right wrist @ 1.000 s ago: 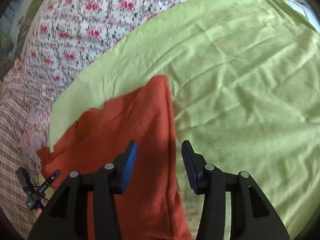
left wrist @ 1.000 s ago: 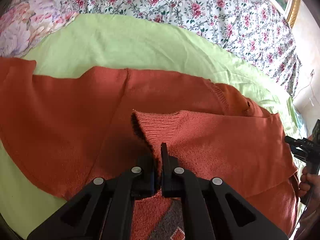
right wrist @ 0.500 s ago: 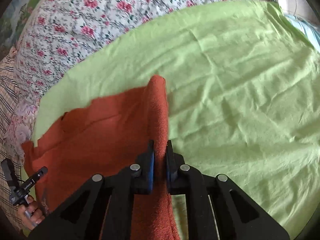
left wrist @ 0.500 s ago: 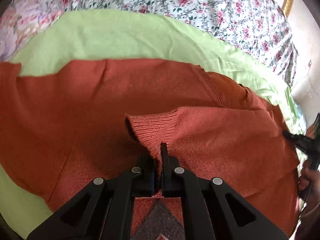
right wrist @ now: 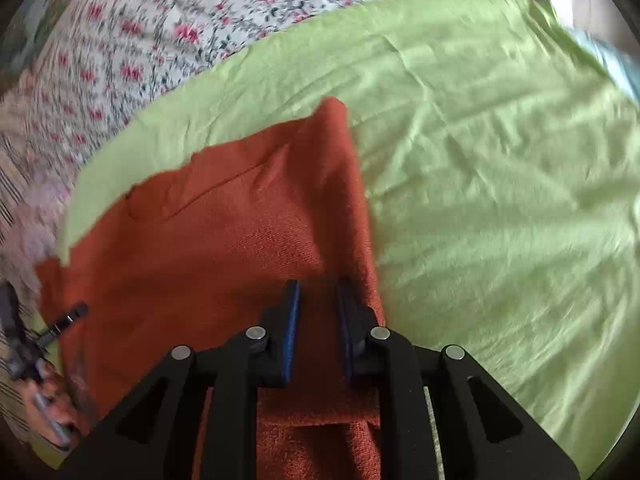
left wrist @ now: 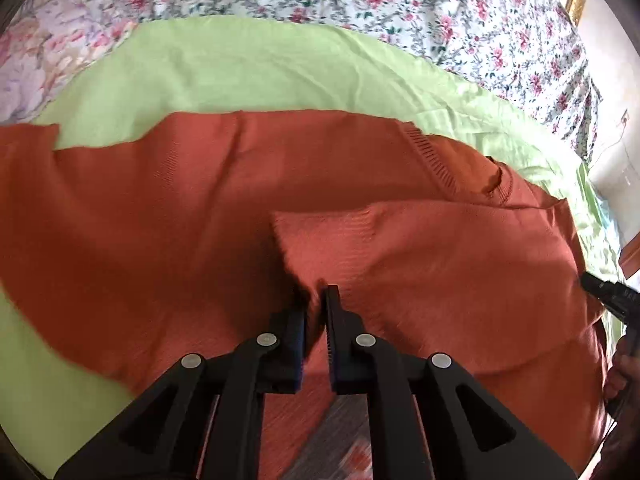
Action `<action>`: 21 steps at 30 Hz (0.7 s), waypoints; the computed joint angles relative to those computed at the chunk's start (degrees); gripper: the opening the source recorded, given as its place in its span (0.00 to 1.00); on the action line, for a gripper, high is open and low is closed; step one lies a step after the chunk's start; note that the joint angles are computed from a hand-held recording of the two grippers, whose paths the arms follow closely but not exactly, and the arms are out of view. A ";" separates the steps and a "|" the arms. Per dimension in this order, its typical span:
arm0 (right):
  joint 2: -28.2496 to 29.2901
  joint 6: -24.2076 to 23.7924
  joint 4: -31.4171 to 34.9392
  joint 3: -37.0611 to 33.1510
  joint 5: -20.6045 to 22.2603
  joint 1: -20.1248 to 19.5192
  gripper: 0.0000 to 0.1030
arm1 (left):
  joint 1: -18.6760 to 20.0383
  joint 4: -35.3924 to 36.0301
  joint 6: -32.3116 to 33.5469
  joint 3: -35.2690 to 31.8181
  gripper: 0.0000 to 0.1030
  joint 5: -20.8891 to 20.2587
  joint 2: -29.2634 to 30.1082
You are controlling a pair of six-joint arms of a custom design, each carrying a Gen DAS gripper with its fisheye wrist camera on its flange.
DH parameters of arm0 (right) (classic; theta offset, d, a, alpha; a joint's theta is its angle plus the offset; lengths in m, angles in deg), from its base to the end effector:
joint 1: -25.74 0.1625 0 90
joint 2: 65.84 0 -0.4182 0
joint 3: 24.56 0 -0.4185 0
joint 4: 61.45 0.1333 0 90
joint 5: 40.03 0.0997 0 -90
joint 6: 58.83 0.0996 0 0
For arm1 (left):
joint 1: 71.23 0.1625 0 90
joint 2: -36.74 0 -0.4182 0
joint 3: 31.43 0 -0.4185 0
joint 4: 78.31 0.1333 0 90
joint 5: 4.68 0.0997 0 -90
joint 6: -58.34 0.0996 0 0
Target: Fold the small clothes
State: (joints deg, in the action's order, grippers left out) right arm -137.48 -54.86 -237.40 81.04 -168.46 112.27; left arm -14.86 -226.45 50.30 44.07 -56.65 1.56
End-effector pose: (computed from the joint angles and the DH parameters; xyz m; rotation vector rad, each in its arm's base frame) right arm 0.0348 -0.6049 0.3561 -0.5299 -2.2301 1.1053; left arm -0.2698 -0.7571 0.0885 0.4295 2.5120 -0.6848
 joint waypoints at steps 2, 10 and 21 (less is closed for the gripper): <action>-0.81 1.34 -0.70 0.53 0.19 0.60 0.21 | -0.01 -1.47 -0.84 3.06 0.13 0.57 -2.62; 0.06 -2.48 -0.80 1.95 4.17 4.24 0.40 | 3.05 -10.24 -7.60 12.71 0.51 3.33 -13.99; 3.53 -2.86 5.02 1.77 8.49 6.41 0.40 | 14.25 -10.44 -15.32 1.48 0.61 2.48 -14.29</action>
